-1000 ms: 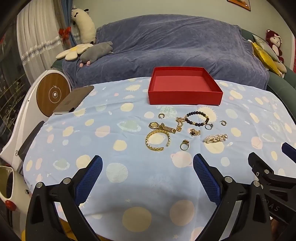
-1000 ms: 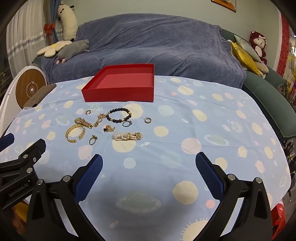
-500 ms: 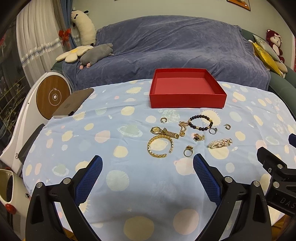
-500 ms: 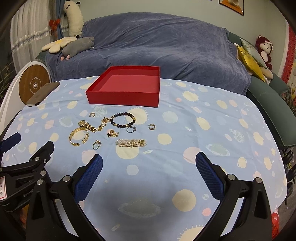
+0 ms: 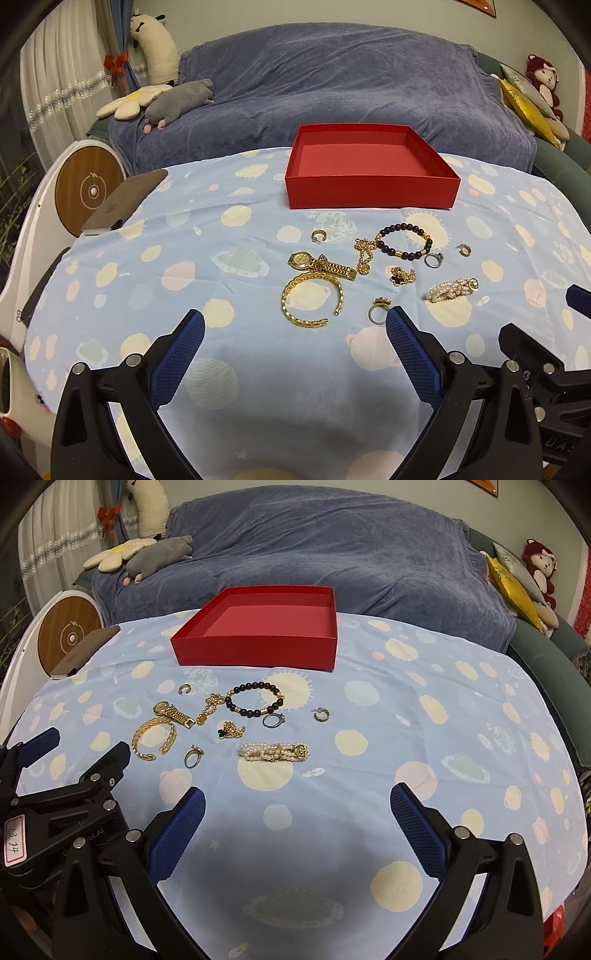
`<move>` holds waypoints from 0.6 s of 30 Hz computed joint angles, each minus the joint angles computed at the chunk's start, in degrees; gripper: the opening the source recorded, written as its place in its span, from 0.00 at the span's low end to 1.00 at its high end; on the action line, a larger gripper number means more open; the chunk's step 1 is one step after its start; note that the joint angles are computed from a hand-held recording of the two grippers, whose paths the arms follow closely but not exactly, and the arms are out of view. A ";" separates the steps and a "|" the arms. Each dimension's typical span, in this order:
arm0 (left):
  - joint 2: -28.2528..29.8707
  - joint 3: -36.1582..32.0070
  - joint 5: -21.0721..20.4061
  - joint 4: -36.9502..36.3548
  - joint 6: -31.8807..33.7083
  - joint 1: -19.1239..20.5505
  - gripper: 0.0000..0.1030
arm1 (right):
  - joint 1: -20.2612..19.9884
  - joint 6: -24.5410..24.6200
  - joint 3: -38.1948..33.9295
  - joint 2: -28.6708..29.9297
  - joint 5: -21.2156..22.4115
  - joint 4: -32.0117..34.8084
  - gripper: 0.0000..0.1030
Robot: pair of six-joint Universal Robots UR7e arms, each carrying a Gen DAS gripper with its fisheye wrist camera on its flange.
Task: Organize jewelry
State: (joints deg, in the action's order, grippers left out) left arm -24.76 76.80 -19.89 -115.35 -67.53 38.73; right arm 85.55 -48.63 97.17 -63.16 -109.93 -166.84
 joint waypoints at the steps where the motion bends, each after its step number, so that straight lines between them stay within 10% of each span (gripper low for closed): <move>1: -0.12 0.07 0.01 0.12 -0.27 0.10 0.93 | 0.06 0.05 0.03 0.21 -0.35 -0.35 0.95; 18: 0.08 0.56 -0.80 1.16 -2.39 0.12 0.94 | -0.77 0.00 1.16 -0.40 0.46 -1.27 0.95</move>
State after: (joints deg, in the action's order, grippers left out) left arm -24.67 77.36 -20.69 -114.19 -69.92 38.85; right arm 84.77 -48.63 98.33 -63.56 -109.47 -168.11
